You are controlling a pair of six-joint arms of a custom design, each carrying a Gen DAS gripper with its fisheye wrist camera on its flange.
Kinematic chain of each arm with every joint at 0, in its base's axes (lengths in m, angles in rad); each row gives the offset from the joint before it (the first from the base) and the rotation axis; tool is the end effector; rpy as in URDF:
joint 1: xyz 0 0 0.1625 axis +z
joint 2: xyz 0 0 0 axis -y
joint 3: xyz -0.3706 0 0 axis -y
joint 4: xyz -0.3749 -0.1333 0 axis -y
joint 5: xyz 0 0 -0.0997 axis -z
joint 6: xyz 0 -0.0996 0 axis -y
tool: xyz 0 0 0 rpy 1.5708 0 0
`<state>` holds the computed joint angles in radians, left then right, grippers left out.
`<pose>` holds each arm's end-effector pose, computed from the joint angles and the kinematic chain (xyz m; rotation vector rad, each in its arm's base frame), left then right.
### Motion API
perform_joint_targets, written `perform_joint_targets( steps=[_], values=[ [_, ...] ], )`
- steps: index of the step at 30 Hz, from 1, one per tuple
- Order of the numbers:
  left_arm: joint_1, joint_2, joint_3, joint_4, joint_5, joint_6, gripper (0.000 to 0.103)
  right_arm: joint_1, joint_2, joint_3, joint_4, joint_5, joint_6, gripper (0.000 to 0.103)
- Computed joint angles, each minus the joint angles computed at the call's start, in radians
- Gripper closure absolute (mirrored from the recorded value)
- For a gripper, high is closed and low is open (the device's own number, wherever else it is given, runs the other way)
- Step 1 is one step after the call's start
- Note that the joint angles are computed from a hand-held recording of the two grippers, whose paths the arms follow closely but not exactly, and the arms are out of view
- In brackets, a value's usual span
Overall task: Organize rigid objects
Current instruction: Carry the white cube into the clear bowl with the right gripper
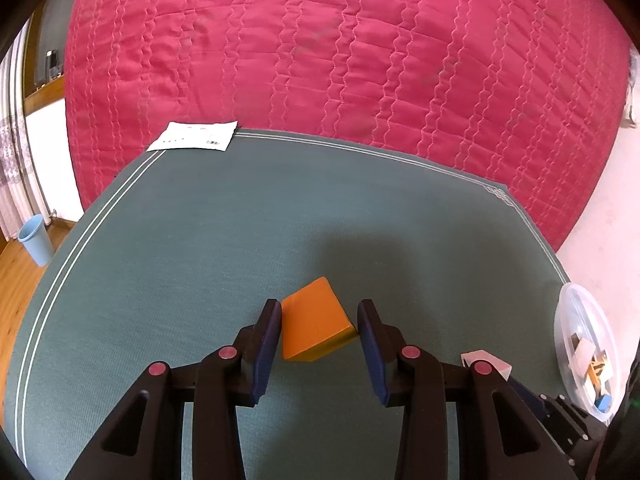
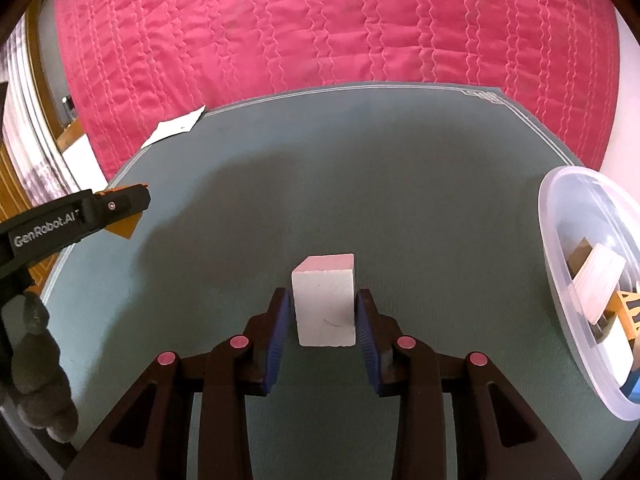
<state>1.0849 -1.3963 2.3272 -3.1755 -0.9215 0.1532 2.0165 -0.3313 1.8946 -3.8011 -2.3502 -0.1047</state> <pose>-0.0230 -0.4579 0.2270 0.4938 2.4085 -0.9795 0.2621 -0.4017 -0.0858 0.3124 -2.3198 0.9527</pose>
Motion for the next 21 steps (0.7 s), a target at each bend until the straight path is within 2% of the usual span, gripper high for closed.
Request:
perform_joint_targets(
  steps=[10,21],
  values=[
    [-0.002,-0.003,0.007,-0.006,-0.019,0.016,0.062,0.009,0.020,-0.040,0.028,-0.051,-0.003,0.071],
    [-0.013,-0.003,0.019,-0.012,-0.025,0.022,0.062,0.038,-0.035,0.051,-0.074,-0.034,0.038,0.071]
  ],
)
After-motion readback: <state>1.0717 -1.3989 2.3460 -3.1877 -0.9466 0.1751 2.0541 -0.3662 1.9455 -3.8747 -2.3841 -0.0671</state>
